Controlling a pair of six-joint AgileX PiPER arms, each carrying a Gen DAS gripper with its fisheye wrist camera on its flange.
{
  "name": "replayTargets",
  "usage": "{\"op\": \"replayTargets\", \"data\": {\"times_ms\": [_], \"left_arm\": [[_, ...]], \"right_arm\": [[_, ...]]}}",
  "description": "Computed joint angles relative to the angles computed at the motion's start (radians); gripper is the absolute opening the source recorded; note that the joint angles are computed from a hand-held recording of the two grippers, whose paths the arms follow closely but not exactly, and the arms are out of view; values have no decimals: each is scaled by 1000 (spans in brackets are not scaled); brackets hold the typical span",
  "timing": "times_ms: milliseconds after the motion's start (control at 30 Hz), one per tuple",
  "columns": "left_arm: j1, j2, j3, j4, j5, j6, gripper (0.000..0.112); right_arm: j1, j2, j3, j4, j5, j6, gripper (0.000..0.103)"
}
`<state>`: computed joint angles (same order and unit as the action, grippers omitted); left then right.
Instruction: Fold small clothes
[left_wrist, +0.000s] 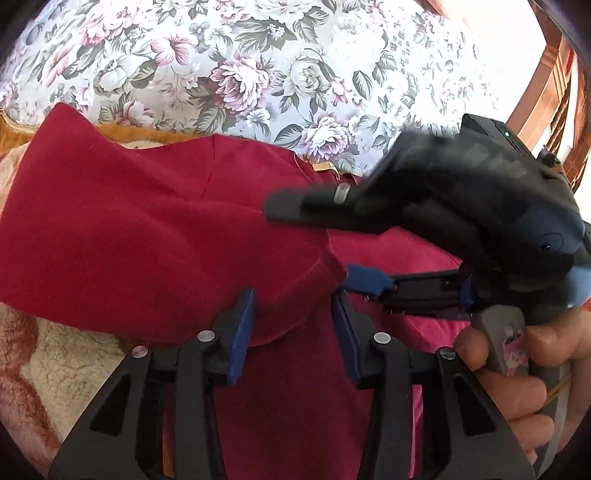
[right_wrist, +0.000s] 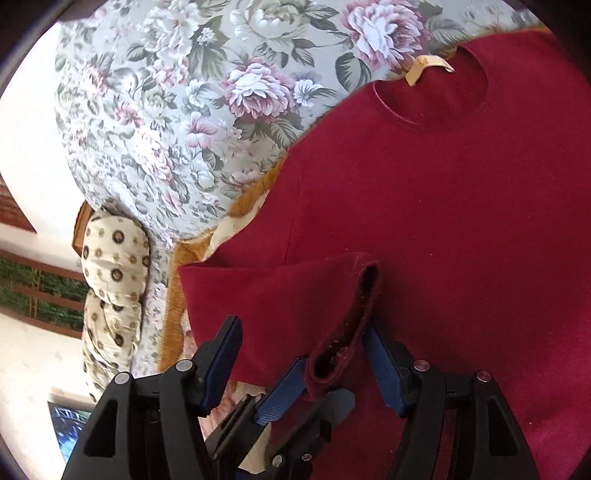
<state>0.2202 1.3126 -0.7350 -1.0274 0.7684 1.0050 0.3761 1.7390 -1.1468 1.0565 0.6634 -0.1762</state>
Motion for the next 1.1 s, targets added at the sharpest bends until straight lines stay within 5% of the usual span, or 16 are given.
{"op": "replayTargets", "data": {"times_ms": [67, 133, 333, 467, 567, 700, 1100], "left_arm": [[24, -6, 9, -18, 20, 11, 41], [55, -12, 22, -45, 41, 33, 41], [193, -29, 93, -115, 92, 62, 41], [212, -34, 112, -136, 100, 74, 41], [157, -38, 105, -114, 43, 47, 42], [182, -32, 107, -123, 69, 65, 41], [221, -19, 110, -143, 115, 93, 41]], "right_arm": [[13, 11, -34, -114, 8, 60, 11], [18, 19, -57, -181, 20, 62, 7], [-36, -21, -121, -498, 23, 129, 6], [-203, -27, -202, -658, 117, 123, 7], [-333, 7, -258, -624, 207, 20, 6], [-429, 11, -253, -550, 238, -113, 6], [-480, 17, -172, -578, 134, -146, 7]]}}
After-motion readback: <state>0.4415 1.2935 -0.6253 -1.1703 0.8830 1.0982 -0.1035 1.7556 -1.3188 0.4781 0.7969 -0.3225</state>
